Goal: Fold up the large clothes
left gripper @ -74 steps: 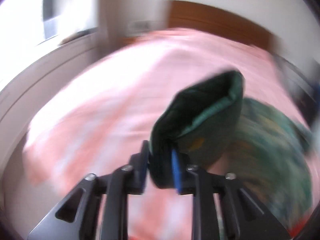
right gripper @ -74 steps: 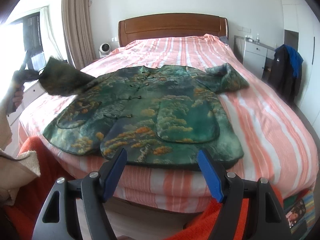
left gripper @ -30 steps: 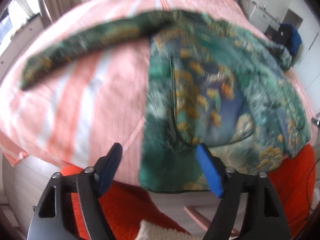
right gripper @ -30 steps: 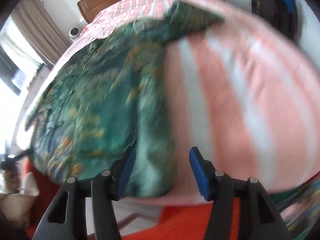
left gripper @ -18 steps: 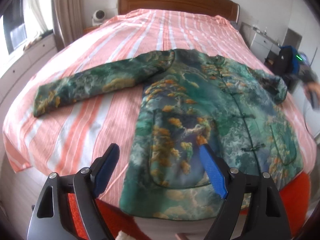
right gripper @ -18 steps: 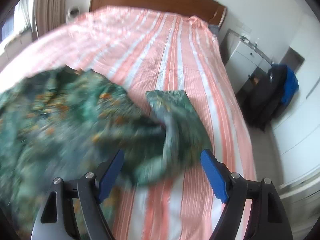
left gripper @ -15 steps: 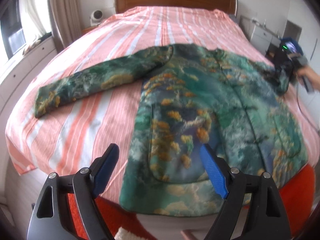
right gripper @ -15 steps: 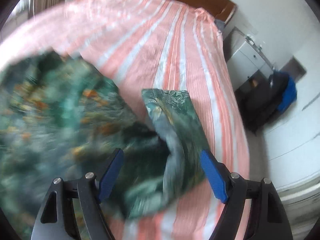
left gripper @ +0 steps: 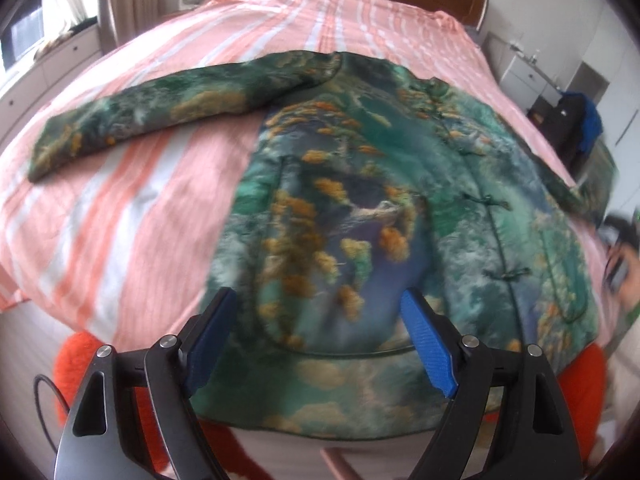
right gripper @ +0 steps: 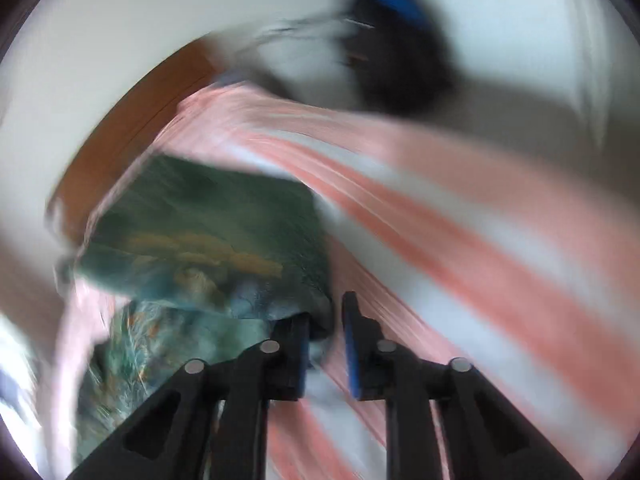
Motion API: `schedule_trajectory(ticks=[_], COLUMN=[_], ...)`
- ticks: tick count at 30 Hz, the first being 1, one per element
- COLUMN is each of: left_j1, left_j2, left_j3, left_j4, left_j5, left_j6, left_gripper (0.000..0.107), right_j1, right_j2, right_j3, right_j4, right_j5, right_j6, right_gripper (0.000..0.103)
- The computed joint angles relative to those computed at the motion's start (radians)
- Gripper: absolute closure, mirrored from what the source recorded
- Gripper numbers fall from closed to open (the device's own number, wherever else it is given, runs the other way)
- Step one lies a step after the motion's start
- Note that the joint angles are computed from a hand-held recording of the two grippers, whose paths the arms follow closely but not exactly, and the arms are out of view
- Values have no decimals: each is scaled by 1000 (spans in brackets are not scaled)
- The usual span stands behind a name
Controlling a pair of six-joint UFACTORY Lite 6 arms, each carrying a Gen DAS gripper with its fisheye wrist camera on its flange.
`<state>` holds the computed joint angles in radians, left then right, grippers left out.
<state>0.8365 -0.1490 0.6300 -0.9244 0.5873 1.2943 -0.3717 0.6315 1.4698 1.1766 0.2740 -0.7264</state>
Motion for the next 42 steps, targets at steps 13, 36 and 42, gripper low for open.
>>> schedule_trajectory(ticks=[13,36,42], left_j1=[143,178,197], left_j2=[-61,192,228], left_j3=[3,123,140], left_j4=[-31,-14,-7], left_j5=[23,66,80], left_j6=[107,168,141], left_gripper=[12,10,10], right_j1=[-45,-90,-99], right_j2=[-868,-1327,-1381], right_j3=[-1025,-1335,-1351], right_j4=[412,-53,-74], right_j5=[223,375,380], right_j6=[-665,-453,-428], right_gripper=[28,26,26])
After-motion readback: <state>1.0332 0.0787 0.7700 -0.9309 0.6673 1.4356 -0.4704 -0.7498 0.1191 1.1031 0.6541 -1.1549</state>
